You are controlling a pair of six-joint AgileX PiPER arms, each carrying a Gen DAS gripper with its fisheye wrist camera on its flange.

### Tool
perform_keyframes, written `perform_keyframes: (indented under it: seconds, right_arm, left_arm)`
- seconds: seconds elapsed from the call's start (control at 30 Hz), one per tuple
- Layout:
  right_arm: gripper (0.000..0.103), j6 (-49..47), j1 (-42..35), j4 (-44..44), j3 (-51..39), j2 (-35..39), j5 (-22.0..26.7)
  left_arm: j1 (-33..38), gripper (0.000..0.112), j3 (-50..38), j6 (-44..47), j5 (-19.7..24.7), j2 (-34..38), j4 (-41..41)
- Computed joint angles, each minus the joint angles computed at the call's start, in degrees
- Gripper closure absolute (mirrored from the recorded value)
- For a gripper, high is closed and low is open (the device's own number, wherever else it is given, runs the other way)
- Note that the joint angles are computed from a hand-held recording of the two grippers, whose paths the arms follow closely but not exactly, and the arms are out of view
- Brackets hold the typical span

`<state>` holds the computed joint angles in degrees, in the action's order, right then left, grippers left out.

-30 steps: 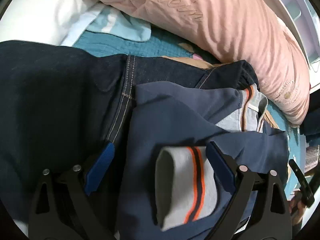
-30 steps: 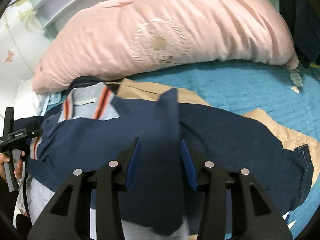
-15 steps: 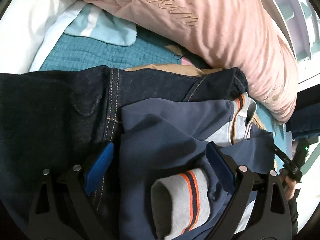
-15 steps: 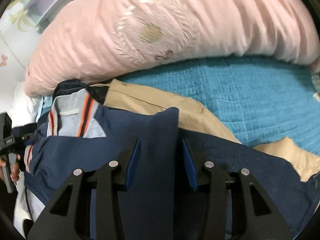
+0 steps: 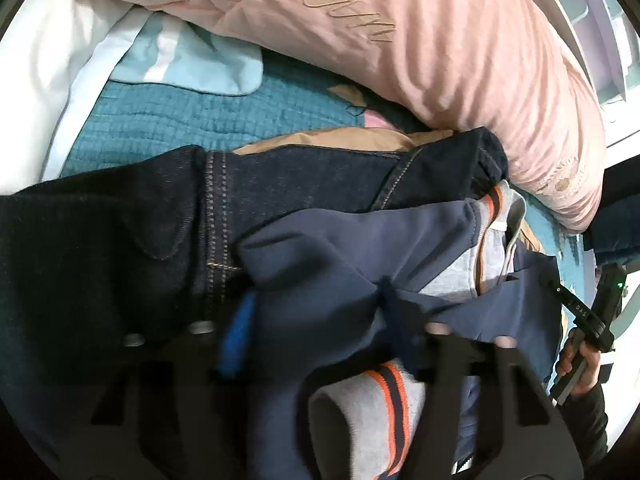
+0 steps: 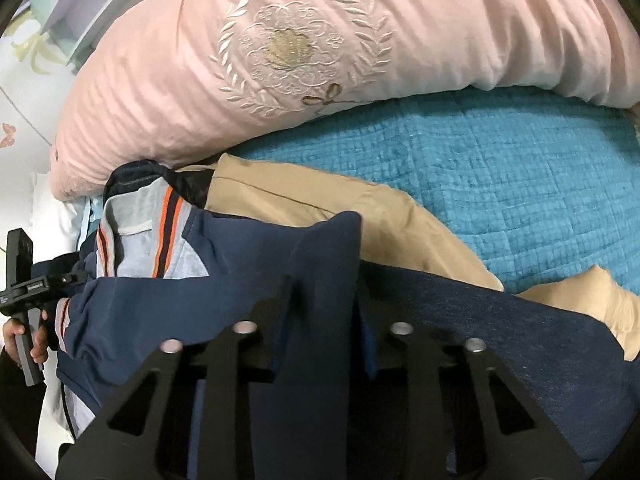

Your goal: Fold large clothes

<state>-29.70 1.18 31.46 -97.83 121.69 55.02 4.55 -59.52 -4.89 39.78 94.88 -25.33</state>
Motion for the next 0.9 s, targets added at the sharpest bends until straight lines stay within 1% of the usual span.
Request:
perform_keyframes:
  seconds: [0.03, 0.07, 0.13, 0.2, 0.27, 0.37, 0.47, 0.57, 0.7, 0.87, 0.9]
  right_arm:
    - [0.083, -0.38, -0.3, 0.72, -0.01, 0.07, 0.22]
    - [0.086, -1.24, -0.65, 1.75, 0.71, -0.41, -0.21]
    - [0.09, -2.94, -0.99, 2.85, 2.33, -1.81, -1.1]
    - [0.098, -4.67, -1.73, 4.89, 3.55, -3.12, -1.02]
    - [0.098, -6.99, -2.69, 7.41, 5.22, -4.88, -0.86]
    - [0.098, -10.2, -3.61, 9.3, 8.54, -8.46, -1.28]
    - [0.098, -12.62, -4.6, 11.05, 11.53, -12.05, -0.79]
    - [0.098, -14.82, -5.31, 12.51, 14.56, -16.29, -0.28]
    - [0.098, -17.72, -6.84, 13.52, 20.5, -24.66, 2.07]
    - [0.098, -22.61, -10.86, 14.89, 28.29, -35.54, 6.03]
    - [0.098, -23.29, -11.64, 14.98, 29.47, -37.23, 7.01]
  left_arm:
    - [0.53, 0.078, 0.21, 2.17, 0.27, -0.09, -1.67]
    - [0.92, 0.082, 0.64, 4.25, 0.38, -0.43, -3.65]
    - [-0.02, 0.085, 1.68, 3.16, -1.18, -1.95, -2.06]
    - [-0.37, 0.087, 2.97, 3.23, -1.73, -4.35, -1.69]
    - [-0.06, 0.088, 4.4, 4.35, -2.09, -7.21, -3.36]
    - [0.3, 0.089, 5.65, 4.97, -1.27, -11.39, -4.25]
    - [-1.07, 0.089, 6.08, 2.68, 0.25, -16.5, -1.83]
    - [-4.06, 0.09, 6.3, -3.01, 1.68, -21.34, 2.95]
    - [-8.38, 0.092, 7.01, -10.74, 5.53, -28.96, 8.86]
    - [-17.33, 0.093, 9.56, -24.46, 10.72, -39.78, 19.28]
    - [-19.88, 0.093, 10.48, -28.24, 12.4, -43.06, 21.63]
